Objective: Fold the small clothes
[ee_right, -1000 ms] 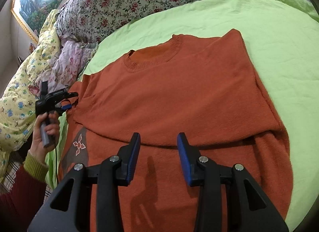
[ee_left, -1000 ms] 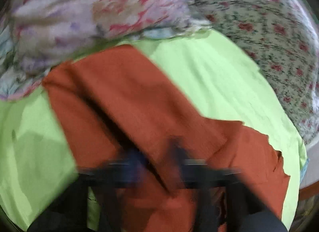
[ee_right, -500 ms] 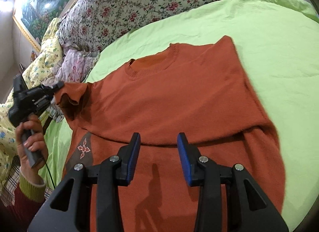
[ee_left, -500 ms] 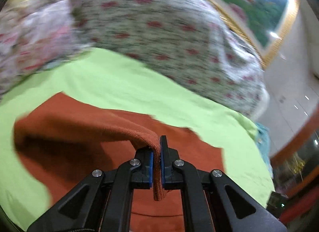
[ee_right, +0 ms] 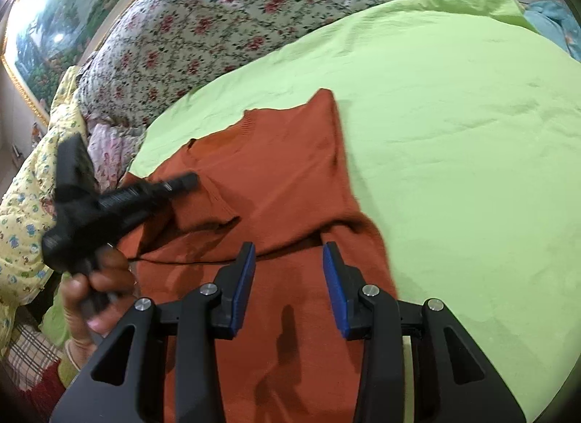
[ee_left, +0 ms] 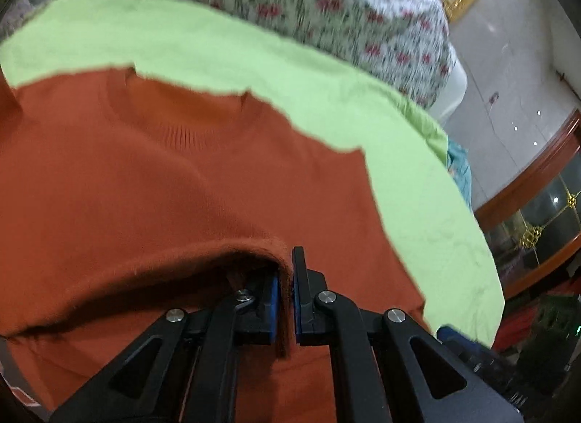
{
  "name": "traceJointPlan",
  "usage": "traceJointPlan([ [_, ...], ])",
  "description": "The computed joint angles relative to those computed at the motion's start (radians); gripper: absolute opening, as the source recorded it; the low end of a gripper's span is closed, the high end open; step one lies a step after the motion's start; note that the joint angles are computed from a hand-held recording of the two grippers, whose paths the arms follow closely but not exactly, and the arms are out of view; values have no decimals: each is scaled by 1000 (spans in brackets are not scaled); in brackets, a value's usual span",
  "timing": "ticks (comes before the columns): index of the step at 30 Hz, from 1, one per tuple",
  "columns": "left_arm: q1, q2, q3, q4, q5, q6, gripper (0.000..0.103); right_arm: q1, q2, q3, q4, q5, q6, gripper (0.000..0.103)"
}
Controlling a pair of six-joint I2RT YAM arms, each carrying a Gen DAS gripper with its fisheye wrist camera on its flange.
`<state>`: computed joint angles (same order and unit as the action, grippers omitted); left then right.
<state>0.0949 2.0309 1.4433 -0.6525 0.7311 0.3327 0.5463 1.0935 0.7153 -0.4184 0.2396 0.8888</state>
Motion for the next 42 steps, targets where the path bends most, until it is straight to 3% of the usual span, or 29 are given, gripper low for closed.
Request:
traceJointPlan([
  [6, 95, -10, -11, -106, 29, 150, 25, -4, 52, 18, 42, -34, 6, 40],
  [10, 211, -51, -26, -170, 13, 284, 28, 48, 179, 106, 74, -26, -46, 58],
  [12, 295, -67, -25, -187, -6, 349, 29, 67, 253, 166, 84, -21, -95, 59],
  [14, 372, -85, -39, -125, -51, 364, 37, 75, 321, 226, 79, -20, -134, 59],
  [18, 463, -96, -88, 181, -243, 236, 52, 78, 525, 414, 22, 8, -255, 60],
  [22, 486, 58, 92, 197, -341, 137, 52, 80, 665, 541, -23, 76, -348, 59],
  [24, 469, 116, 163, 177, -367, 114, 52, 84, 703, 582, -48, 134, -374, 42],
  [26, 442, 163, 220, 162, -401, 82, 53, 70, 730, 616, -74, 138, -398, 7],
  [29, 422, 181, 250, 177, -413, 43, 52, 47, 726, 650, -106, 161, -420, 7],
  [34, 414, 170, 219, 203, -401, 28, 54, 60, 514, 568, -15, 470, -480, 7],
  [37, 412, 165, 212, 206, -411, 22, 54, 28, 539, 569, -87, 431, -505, 7],
  [42, 438, 197, 270, 147, -363, 19, 54, 12, 563, 450, -74, 360, -465, 7],
])
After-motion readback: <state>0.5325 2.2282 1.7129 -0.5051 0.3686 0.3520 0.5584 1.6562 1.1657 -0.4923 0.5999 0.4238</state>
